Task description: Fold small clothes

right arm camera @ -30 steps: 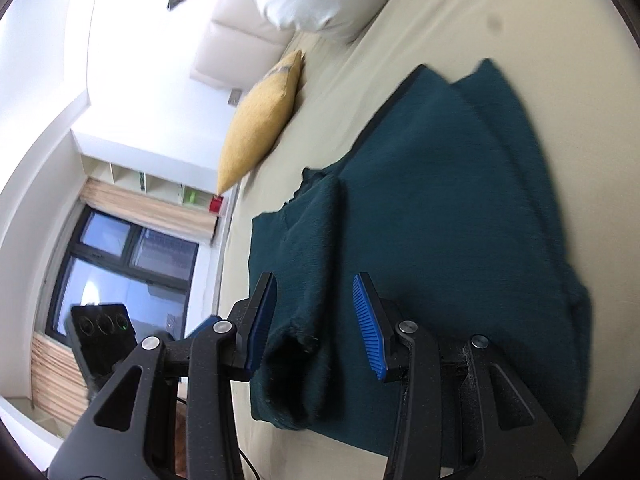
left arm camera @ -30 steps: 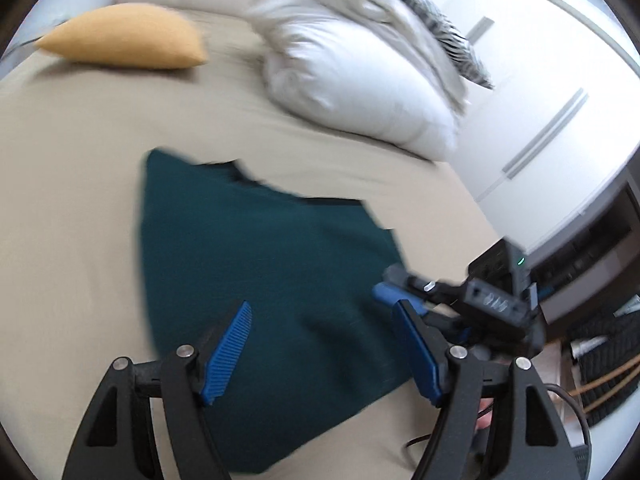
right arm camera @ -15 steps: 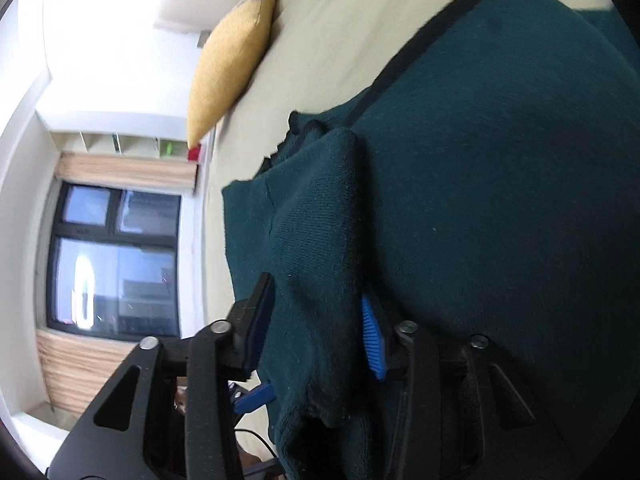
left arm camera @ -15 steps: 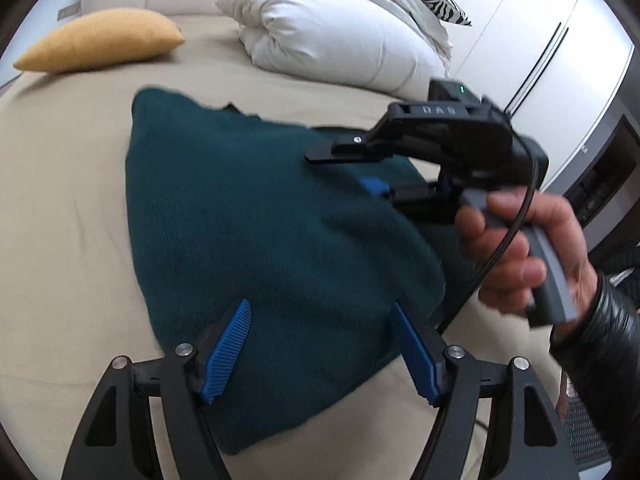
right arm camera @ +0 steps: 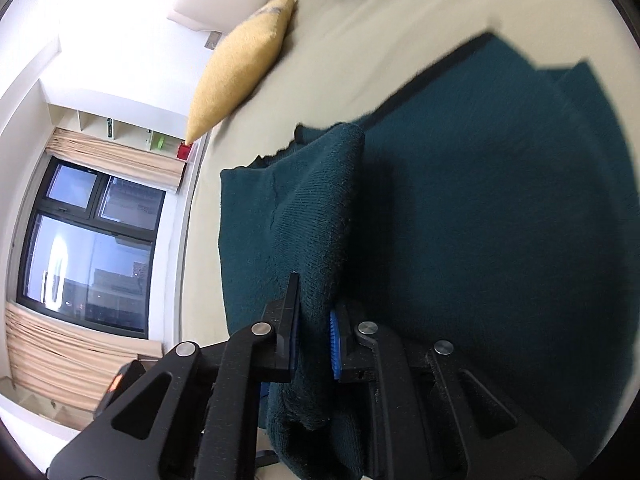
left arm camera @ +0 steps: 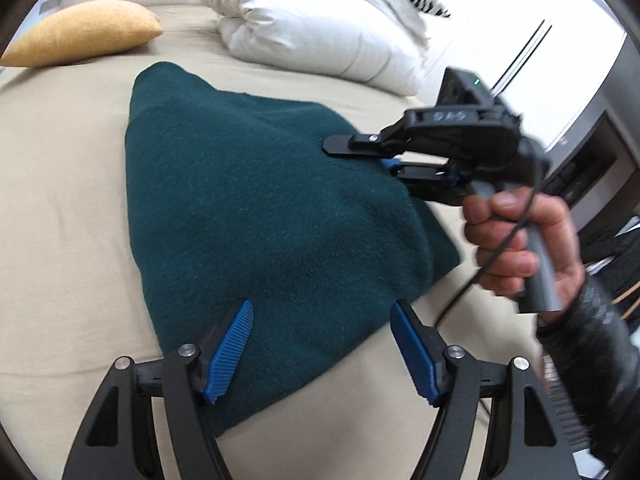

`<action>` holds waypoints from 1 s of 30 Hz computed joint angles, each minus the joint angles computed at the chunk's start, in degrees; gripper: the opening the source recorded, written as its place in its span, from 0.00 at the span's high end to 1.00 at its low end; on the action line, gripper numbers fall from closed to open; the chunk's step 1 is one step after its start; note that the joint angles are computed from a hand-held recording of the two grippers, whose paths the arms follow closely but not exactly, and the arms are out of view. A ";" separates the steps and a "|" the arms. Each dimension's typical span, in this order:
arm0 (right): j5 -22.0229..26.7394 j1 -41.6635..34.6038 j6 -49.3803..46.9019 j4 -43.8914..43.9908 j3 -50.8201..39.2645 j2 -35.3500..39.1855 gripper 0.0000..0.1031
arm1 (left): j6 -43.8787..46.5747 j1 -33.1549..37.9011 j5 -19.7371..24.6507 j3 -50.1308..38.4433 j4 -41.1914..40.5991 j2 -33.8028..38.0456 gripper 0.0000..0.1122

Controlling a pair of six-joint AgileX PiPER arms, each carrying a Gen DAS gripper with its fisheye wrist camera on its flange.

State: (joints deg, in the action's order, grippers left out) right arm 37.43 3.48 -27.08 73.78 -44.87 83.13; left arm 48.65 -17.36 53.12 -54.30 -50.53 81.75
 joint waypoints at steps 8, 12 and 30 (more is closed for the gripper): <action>7.50 -12.40 1.18 -7.12 1.25 -4.42 0.90 | -4.13 -2.85 -0.28 -5.15 -0.47 1.12 0.34; 11.81 -19.95 -0.79 -9.51 2.54 -6.16 0.90 | -6.91 -4.80 -2.07 -8.84 0.66 3.81 0.34; 19.23 -37.69 -17.81 -5.50 11.37 -2.67 0.85 | -20.73 -14.49 -12.88 -22.39 13.16 20.10 0.37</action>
